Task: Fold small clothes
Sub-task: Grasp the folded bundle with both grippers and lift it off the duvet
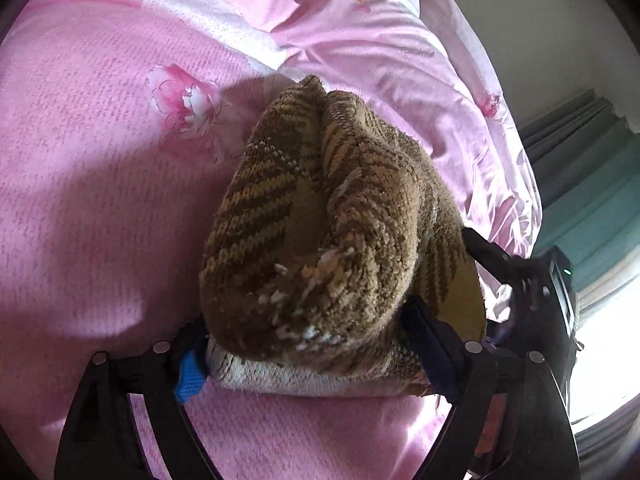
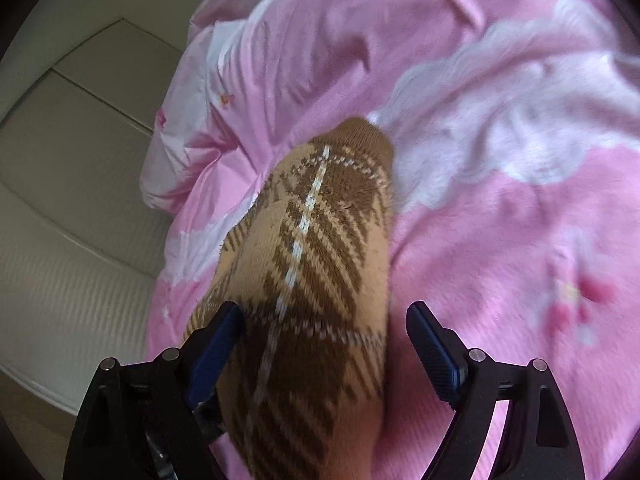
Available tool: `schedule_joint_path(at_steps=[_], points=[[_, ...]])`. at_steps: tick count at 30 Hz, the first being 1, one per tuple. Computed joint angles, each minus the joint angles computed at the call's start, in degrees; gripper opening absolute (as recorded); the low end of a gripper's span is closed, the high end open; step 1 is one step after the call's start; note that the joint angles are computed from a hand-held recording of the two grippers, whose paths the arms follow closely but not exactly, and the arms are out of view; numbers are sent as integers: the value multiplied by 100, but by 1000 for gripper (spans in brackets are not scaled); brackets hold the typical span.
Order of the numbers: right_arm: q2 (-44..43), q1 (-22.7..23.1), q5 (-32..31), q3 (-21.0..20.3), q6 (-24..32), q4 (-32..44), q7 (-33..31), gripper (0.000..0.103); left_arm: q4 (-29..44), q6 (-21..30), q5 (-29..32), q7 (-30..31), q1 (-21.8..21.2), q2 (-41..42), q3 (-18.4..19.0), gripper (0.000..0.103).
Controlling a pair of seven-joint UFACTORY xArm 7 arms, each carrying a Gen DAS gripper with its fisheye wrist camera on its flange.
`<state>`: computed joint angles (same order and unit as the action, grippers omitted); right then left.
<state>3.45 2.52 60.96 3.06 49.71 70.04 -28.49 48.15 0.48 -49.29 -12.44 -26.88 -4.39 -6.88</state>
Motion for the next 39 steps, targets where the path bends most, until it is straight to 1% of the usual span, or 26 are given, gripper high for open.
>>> schedule_joint_path(at_steps=[1,3,5,6,7,8,10,13,16,20,22,27,30,35,37,39], points=[[156,-21,83,-6,177,135,28,87,26,-34,-252,254,-80,12,58,82],[459,-96,278,35,529,377,48,87,23,-63,-463,496,-107,2,87,77],[615,-123,240,107,591,507,54,88,36,-91,-950,945,-201,-19,157,74],[665,-135,219,143,620,560,25,89,17,-97,-927,951,-167,-30,129,71],[729,-142,162,173,661,631,12,89,-26,-127,-664,725,-69,-41,42,68],[775,-155,123,198,700,676,5,88,-56,-195,-567,639,-84,-49,38,66],[754,-162,39,236,630,663,-61,76,-164,-300,188,-12,139,-76,-169,61],[593,-166,137,267,462,489,-241,62,-220,-360,860,-548,230,-110,-221,57],[412,-155,334,239,354,307,-285,58,-258,-300,1309,-871,237,-210,-152,54],[167,-90,453,182,254,173,-421,57,-344,-191,1697,-1122,126,-450,60,53],[-27,-39,456,145,229,114,-487,57,-396,-95,1957,-1305,160,-621,93,53],[-294,165,399,96,153,125,-349,56,-636,71,2403,-1602,204,-1165,259,53],[-486,342,406,117,34,79,-234,56,-830,275,2683,-1760,364,-1638,326,53],[-638,769,374,255,-294,200,89,56,-1165,745,3062,-1793,666,-2532,544,53],[-607,986,379,365,-494,320,202,56,-1281,1096,3251,-1713,905,-2973,669,53],[-514,1227,363,510,-728,489,325,56,-1385,1448,3398,-1533,1129,-3398,882,53]])
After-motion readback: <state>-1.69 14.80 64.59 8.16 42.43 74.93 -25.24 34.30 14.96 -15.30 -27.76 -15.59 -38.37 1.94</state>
